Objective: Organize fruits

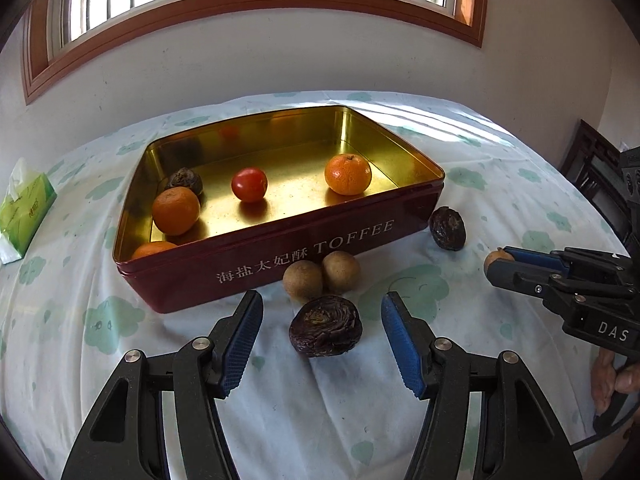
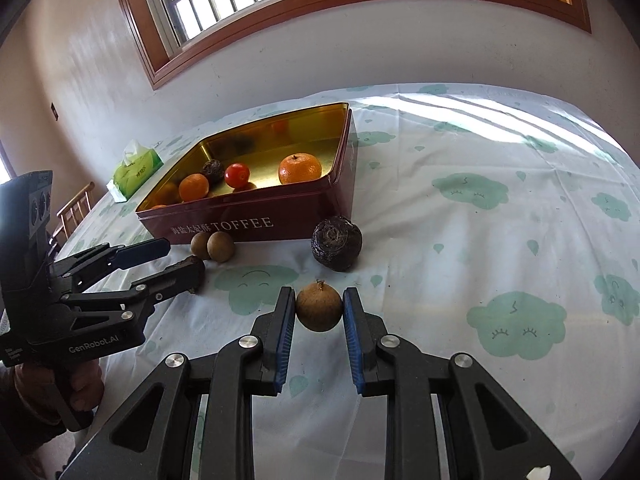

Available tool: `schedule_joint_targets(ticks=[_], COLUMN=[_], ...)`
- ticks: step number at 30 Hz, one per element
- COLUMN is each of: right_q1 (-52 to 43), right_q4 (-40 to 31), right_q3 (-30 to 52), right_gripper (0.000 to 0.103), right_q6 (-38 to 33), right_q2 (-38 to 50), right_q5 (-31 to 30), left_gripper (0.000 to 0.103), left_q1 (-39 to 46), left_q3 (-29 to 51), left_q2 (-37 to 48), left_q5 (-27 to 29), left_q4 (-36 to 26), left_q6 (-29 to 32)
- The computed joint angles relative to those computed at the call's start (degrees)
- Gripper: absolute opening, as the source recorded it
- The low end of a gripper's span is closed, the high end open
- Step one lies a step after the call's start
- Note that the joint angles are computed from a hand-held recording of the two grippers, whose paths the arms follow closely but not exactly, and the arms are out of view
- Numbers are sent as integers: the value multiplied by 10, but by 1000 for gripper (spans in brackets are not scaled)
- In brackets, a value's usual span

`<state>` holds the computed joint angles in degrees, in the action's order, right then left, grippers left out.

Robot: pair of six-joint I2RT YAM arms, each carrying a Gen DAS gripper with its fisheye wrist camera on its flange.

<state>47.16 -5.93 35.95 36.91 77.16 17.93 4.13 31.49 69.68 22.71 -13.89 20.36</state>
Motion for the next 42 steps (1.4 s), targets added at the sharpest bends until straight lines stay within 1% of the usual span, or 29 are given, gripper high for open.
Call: schedule_joint_targets(ticks=[1, 2, 5, 7, 10, 12, 14, 16, 18, 27, 35, 42], right_q1=[1, 1, 3, 7, 28, 42, 50, 55, 54, 63, 76, 92], right_q4=[1, 3, 4, 2, -7, -17, -21, -22, -18, -26, -40, -51], right_q3=[1, 3, 9, 14, 31, 46, 60, 70, 72, 87, 96, 106], right_gripper=[22, 22, 22, 22, 22, 22, 22, 22, 22, 22, 22, 22], right_q6=[0, 1, 9, 19, 33, 43, 52, 59, 71, 82, 85, 80], right_q2=[2, 6, 17, 21, 33, 43, 57, 71, 78, 102, 103, 106], right_q5=[-1, -3, -2, 2, 21, 34, 42, 51, 49, 69, 101, 131], left_gripper=[43, 38, 37, 37, 37, 37, 37, 37, 37, 37, 37, 37], left_q1=[-2, -3, 28, 52, 89, 111, 122, 131, 128, 98, 82, 76], left_q3=[13, 23, 22, 12, 3, -1, -3, -4, -17, -46, -61, -64], left_q2=[22, 41, 40, 23, 1, -6, -6, -1, -7, -62, -93, -98], left_q5=[0, -1, 35, 41, 29, 14, -4, -9, -34, -70, -86, -96], left_q4=[-10, -18, -19, -13, -4, 14, 32, 45, 68, 88, 98, 97], left_q6=[1, -1, -7, -16, -40, -60, -83, -101, -106, -94, -92, -94])
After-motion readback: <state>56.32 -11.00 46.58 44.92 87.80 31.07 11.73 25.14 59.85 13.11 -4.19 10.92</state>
